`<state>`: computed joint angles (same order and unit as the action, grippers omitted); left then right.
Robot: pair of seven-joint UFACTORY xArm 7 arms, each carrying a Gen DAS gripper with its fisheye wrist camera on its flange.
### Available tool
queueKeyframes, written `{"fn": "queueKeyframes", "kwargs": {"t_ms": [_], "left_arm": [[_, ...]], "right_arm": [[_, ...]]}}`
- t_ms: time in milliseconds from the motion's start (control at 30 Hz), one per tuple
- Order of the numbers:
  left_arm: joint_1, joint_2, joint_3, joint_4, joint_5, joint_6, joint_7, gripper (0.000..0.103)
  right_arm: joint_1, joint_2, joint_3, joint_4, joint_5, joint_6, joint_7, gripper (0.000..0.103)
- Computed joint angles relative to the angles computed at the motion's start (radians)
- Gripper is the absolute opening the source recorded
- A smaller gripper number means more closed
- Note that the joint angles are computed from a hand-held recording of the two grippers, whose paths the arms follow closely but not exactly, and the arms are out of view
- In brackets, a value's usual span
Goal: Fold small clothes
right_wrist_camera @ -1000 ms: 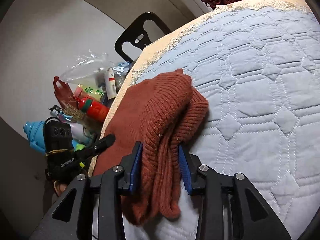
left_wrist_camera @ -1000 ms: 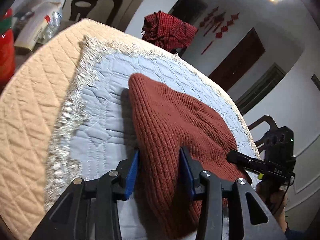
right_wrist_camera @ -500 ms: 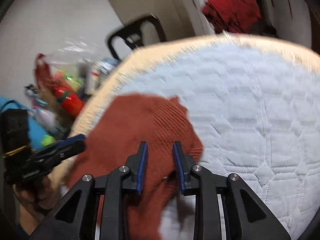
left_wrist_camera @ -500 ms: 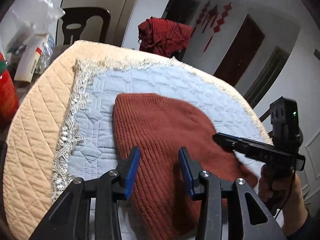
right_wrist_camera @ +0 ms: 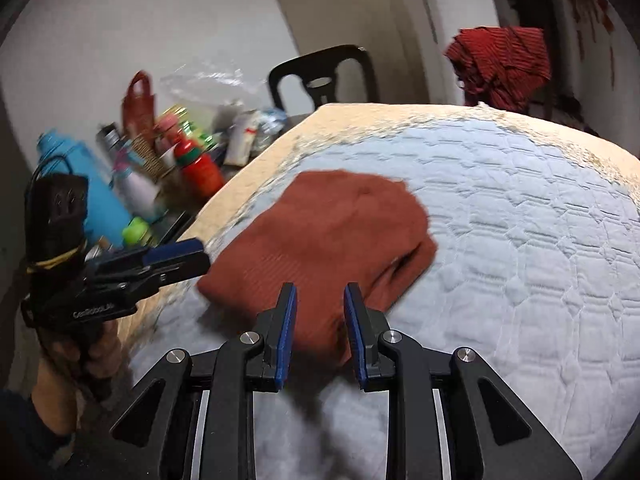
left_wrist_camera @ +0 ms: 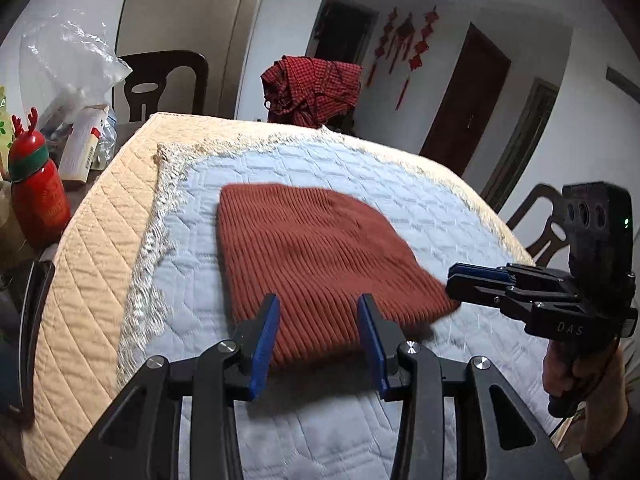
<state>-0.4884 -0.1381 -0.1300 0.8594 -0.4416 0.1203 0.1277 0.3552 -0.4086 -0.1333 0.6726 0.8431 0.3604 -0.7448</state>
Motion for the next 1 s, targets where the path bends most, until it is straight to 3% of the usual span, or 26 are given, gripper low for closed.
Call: {"fn": "queueKeyframes", "kwargs": {"t_ms": [167,267,367,533,600,667,900,1000], "left_arm": [[0.046,0.066,-0.039,0.02,0.103,0.042,-0.118,0.043],[0.057,0.07,-0.05,0.018,0.14,0.027,-0.154,0.043],[0.059,0.063,-0.049,0.018,0.134,0.037,-0.168,0.043],[0.107,-0.015,-0.088,-0.033,0.313,0.035,-0.341,0.044],[0.118,-0.045,-0.099,-0.052,0.365,0.049,-0.394,0.044],[0.12,-0.077,-0.106,-0.077,0.398,0.064,-0.436,0.045],[0.151,-0.165,-0.146,-0.139,0.5,0.139,-0.565,0.051],[0.163,-0.172,-0.163,-0.144,0.548,0.149,-0.611,0.055]], "right_arm": [[-0.037,0.087,0.034,0.005,-0.067,-0.027,0.053,0.005],[-0.03,0.106,0.008,0.012,0.003,-0.017,0.017,0.005],[-0.053,0.094,0.036,0.002,-0.011,-0.023,0.03,0.005],[-0.067,-0.007,0.064,-0.062,-0.092,-0.033,0.087,0.006],[-0.058,-0.064,0.053,-0.093,-0.128,-0.015,0.103,0.009],[-0.048,-0.112,0.042,-0.124,-0.162,-0.009,0.117,0.024],[-0.064,-0.257,0.025,-0.215,-0.293,0.04,0.222,0.03],[-0.051,-0.296,0.007,-0.244,-0.327,0.047,0.236,0.04]]}}
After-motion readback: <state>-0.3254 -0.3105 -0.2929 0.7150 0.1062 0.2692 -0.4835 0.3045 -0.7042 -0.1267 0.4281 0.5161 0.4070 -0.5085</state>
